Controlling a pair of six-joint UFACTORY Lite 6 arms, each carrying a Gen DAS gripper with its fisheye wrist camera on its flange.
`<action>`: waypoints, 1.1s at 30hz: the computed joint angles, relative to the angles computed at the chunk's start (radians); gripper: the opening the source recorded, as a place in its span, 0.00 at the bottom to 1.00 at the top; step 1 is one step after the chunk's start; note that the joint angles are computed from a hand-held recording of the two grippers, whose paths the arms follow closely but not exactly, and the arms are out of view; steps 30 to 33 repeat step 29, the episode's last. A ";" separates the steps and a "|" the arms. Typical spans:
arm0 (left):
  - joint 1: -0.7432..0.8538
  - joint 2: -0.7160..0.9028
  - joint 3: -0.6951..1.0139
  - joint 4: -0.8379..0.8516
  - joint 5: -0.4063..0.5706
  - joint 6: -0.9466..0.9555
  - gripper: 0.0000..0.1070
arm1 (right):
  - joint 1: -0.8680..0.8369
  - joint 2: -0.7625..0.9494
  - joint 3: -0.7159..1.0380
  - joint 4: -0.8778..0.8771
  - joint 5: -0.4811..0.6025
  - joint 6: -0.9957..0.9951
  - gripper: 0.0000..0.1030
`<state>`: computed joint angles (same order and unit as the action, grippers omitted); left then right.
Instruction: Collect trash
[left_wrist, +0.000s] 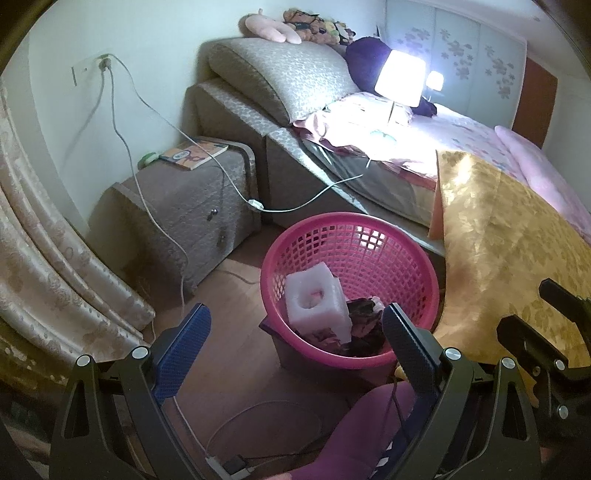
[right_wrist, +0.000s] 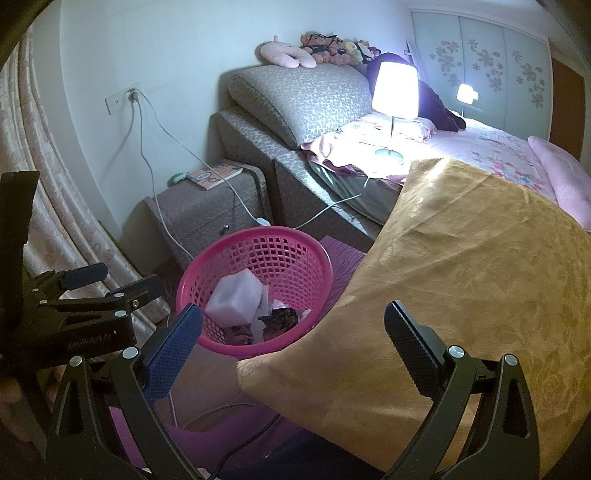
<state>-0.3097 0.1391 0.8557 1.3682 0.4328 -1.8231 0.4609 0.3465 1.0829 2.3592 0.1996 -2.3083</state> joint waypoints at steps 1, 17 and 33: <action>0.004 -0.002 -0.002 0.001 -0.001 0.001 0.84 | 0.002 -0.002 -0.003 0.007 0.000 -0.006 0.93; 0.018 -0.012 -0.012 0.106 -0.006 -0.056 0.84 | -0.002 0.001 0.002 -0.014 0.000 0.014 0.93; -0.004 -0.003 0.006 0.118 0.004 -0.081 0.84 | -0.043 -0.101 -0.099 0.214 0.040 -0.165 0.93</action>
